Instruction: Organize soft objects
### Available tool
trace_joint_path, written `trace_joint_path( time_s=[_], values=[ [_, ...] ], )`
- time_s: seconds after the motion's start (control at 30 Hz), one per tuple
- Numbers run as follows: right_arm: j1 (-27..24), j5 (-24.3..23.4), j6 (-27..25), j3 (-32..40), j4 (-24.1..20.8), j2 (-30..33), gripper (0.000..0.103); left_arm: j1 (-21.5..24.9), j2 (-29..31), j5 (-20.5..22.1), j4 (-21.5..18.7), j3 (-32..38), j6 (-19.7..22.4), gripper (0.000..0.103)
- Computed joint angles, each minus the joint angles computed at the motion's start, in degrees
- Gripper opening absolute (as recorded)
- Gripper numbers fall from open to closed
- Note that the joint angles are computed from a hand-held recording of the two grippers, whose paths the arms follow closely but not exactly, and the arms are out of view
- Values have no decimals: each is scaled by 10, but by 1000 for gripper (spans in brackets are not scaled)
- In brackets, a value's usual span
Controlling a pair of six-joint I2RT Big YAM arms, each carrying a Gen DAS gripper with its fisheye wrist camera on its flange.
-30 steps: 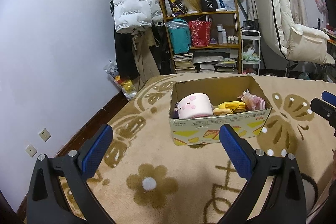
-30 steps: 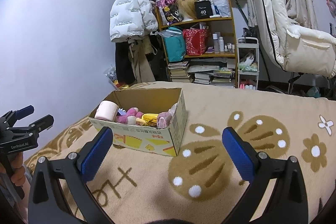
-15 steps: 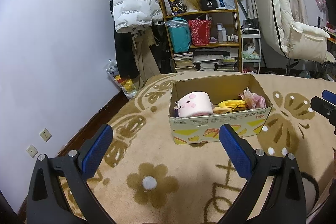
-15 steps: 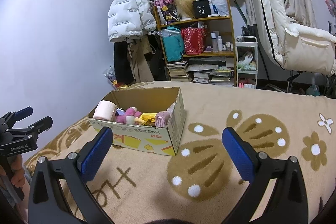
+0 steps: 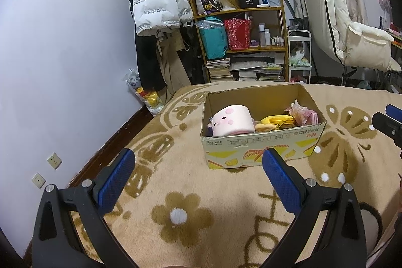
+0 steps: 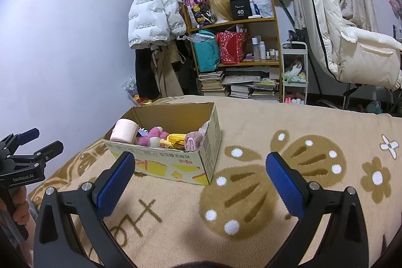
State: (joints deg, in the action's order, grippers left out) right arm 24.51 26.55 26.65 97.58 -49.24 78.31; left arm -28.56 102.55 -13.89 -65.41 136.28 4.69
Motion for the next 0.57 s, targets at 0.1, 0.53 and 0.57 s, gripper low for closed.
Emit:
trace_joint_path(
  time_s=[0.1, 0.53, 0.57],
  values=[
    [0, 1, 1, 0, 1, 1, 103, -1, 1, 0, 0, 1, 1, 101],
    [0, 0, 1, 1, -1, 1, 103, 0, -6, 4, 11, -15, 5, 101],
    [0, 0, 2, 1, 0, 1, 103, 1, -7, 5, 11, -16, 4, 101]
  ],
)
